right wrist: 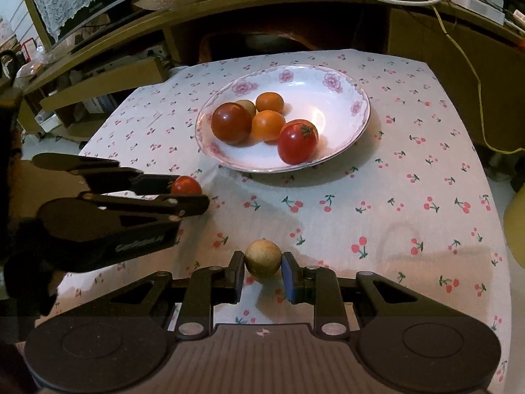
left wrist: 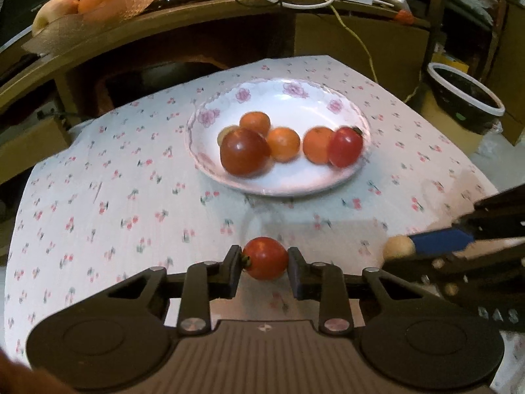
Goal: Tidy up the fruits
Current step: 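Carry the small tomato and the kiwi over the bowl with both grippers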
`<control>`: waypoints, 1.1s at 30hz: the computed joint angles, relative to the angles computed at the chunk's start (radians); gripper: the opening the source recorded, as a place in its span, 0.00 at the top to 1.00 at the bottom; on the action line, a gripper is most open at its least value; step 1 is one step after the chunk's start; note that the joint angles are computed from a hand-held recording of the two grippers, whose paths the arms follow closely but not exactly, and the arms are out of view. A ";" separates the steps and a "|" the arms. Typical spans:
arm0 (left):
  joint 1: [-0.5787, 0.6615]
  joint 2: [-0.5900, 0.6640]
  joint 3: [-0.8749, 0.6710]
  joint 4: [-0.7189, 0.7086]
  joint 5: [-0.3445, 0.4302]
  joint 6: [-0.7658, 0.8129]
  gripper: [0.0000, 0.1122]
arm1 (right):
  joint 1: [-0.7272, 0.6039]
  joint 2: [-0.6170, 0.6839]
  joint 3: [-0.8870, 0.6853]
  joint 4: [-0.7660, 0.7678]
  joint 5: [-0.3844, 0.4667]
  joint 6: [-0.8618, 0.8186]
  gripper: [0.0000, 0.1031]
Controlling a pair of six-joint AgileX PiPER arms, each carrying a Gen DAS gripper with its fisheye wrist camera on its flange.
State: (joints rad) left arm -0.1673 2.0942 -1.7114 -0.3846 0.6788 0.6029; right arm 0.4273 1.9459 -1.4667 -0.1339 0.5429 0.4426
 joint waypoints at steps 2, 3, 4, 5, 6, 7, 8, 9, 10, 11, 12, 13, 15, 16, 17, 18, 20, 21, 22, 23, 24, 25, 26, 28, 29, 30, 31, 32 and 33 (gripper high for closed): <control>0.001 -0.045 0.059 0.003 -0.004 0.009 0.69 | 0.012 -0.018 0.026 -0.025 -0.007 0.038 0.75; 0.003 -0.073 0.098 -0.002 -0.009 0.021 0.69 | 0.020 -0.029 0.041 -0.042 -0.009 0.062 0.75; 0.005 -0.093 0.126 -0.007 -0.013 0.029 0.69 | 0.032 -0.039 0.055 -0.073 -0.008 0.097 0.75; 0.008 -0.114 0.158 -0.010 -0.018 0.035 0.69 | 0.043 -0.046 0.064 -0.105 -0.005 0.131 0.75; 0.009 -0.132 0.186 -0.003 -0.019 0.028 0.69 | 0.052 -0.053 0.077 -0.127 -0.008 0.162 0.75; 0.008 -0.146 0.206 0.008 -0.020 0.017 0.69 | 0.060 -0.059 0.092 -0.134 -0.012 0.185 0.75; 0.007 -0.163 0.232 0.020 -0.022 0.005 0.69 | 0.067 -0.063 0.105 -0.138 -0.014 0.202 0.75; 0.005 -0.177 0.255 0.024 -0.027 0.004 0.69 | 0.080 -0.067 0.116 -0.155 -0.011 0.224 0.75; 0.002 -0.194 0.284 0.027 -0.039 0.008 0.69 | 0.093 -0.071 0.127 -0.183 -0.008 0.252 0.75; -0.001 -0.209 0.308 0.027 -0.047 0.016 0.69 | 0.106 -0.076 0.137 -0.209 -0.004 0.278 0.75; -0.002 -0.219 0.324 0.021 -0.047 0.025 0.69 | 0.118 -0.081 0.147 -0.232 0.000 0.304 0.75; -0.003 -0.227 0.335 0.018 -0.048 0.030 0.69 | 0.126 -0.085 0.153 -0.243 0.003 0.322 0.75; -0.008 -0.238 0.354 0.025 -0.056 0.027 0.69 | 0.144 -0.087 0.159 -0.263 0.010 0.362 0.75; -0.010 -0.242 0.362 0.032 -0.059 0.021 0.69 | 0.156 -0.088 0.162 -0.277 0.016 0.382 0.75; -0.013 -0.245 0.368 0.040 -0.060 0.013 0.69 | 0.169 -0.084 0.160 -0.299 0.023 0.405 0.75; -0.017 -0.248 0.376 0.048 -0.064 0.006 0.69 | 0.183 -0.079 0.154 -0.324 0.035 0.430 0.75; -0.021 -0.259 0.395 0.068 -0.085 -0.014 0.69 | 0.210 -0.066 0.138 -0.377 0.063 0.474 0.74; -0.022 -0.261 0.396 0.081 -0.089 -0.033 0.69 | 0.218 -0.057 0.124 -0.391 0.080 0.483 0.74; -0.022 -0.261 0.395 0.098 -0.090 -0.056 0.69 | 0.222 -0.049 0.110 -0.399 0.093 0.483 0.74; -0.022 -0.260 0.394 0.112 -0.092 -0.072 0.69 | 0.224 -0.040 0.096 -0.404 0.099 0.480 0.74; -0.023 -0.259 0.393 0.135 -0.094 -0.096 0.69 | 0.224 -0.029 0.082 -0.403 0.104 0.470 0.74; -0.023 -0.258 0.394 0.150 -0.099 -0.113 0.69 | 0.227 -0.017 0.067 -0.408 0.111 0.463 0.74; -0.019 -0.256 0.390 0.151 -0.096 -0.123 0.69 | 0.234 -0.006 0.054 -0.420 0.122 0.459 0.74; -0.022 -0.251 0.378 0.186 -0.090 -0.178 0.69 | 0.233 0.006 0.033 -0.405 0.132 0.432 0.74; -0.028 -0.250 0.373 0.219 -0.087 -0.214 0.69 | 0.228 0.007 0.025 -0.389 0.132 0.415 0.74; -0.034 -0.248 0.368 0.251 -0.085 -0.249 0.69 | 0.225 0.009 0.017 -0.374 0.133 0.398 0.74; -0.040 -0.248 0.364 0.277 -0.081 -0.280 0.69 | 0.223 0.012 0.011 -0.367 0.137 0.388 0.74; -0.045 -0.249 0.361 0.297 -0.078 -0.304 0.69 | 0.223 0.013 0.007 -0.364 0.139 0.380 0.74; -0.051 -0.251 0.361 0.317 -0.078 -0.326 0.69 | 0.221 0.010 0.007 -0.360 0.136 0.371 0.74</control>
